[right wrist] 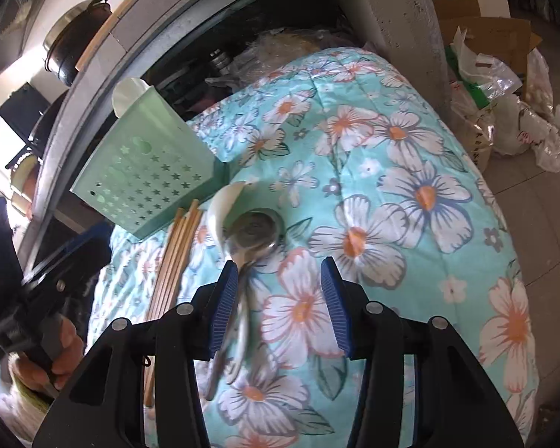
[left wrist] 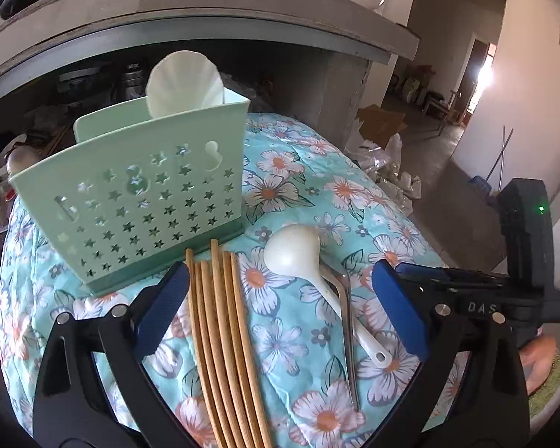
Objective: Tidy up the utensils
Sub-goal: 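Move the right tool back toward the metal spoons on the quilt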
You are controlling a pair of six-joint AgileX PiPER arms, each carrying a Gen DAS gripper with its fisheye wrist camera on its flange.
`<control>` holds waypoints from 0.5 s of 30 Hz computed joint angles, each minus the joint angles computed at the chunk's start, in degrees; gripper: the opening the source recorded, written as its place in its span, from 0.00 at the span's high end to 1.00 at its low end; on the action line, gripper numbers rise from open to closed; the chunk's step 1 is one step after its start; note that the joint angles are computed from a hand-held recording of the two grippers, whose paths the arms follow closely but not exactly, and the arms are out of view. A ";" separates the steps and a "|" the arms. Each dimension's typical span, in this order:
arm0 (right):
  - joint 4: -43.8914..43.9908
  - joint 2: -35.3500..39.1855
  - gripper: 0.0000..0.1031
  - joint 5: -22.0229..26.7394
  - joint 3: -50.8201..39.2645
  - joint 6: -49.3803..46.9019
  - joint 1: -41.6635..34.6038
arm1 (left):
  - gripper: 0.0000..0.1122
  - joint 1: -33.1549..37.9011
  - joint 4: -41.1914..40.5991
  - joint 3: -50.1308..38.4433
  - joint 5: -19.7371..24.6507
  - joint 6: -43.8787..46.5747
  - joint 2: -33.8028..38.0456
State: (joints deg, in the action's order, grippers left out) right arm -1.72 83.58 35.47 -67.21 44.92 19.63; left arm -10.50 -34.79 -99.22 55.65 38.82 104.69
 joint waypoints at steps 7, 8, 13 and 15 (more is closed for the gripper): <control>1.89 0.05 0.56 -1.66 2.02 -2.03 -1.50 | 0.43 -8.16 11.14 -21.73 8.48 -11.28 14.09; 2.28 0.04 0.56 -1.87 2.30 -2.39 -1.62 | 0.47 -9.35 13.17 -24.20 9.45 -12.53 15.84; 4.01 -0.31 0.55 -3.04 3.38 -4.01 -2.28 | 0.66 -13.07 22.02 -27.30 9.12 -17.39 19.68; 4.43 -0.44 0.56 -3.37 3.65 -4.28 -2.47 | 0.68 -12.94 22.29 -25.97 7.58 -17.82 19.38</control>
State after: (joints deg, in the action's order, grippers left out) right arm 2.72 83.14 32.10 -63.56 40.64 17.16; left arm -23.44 -12.50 -125.19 63.24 21.00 124.07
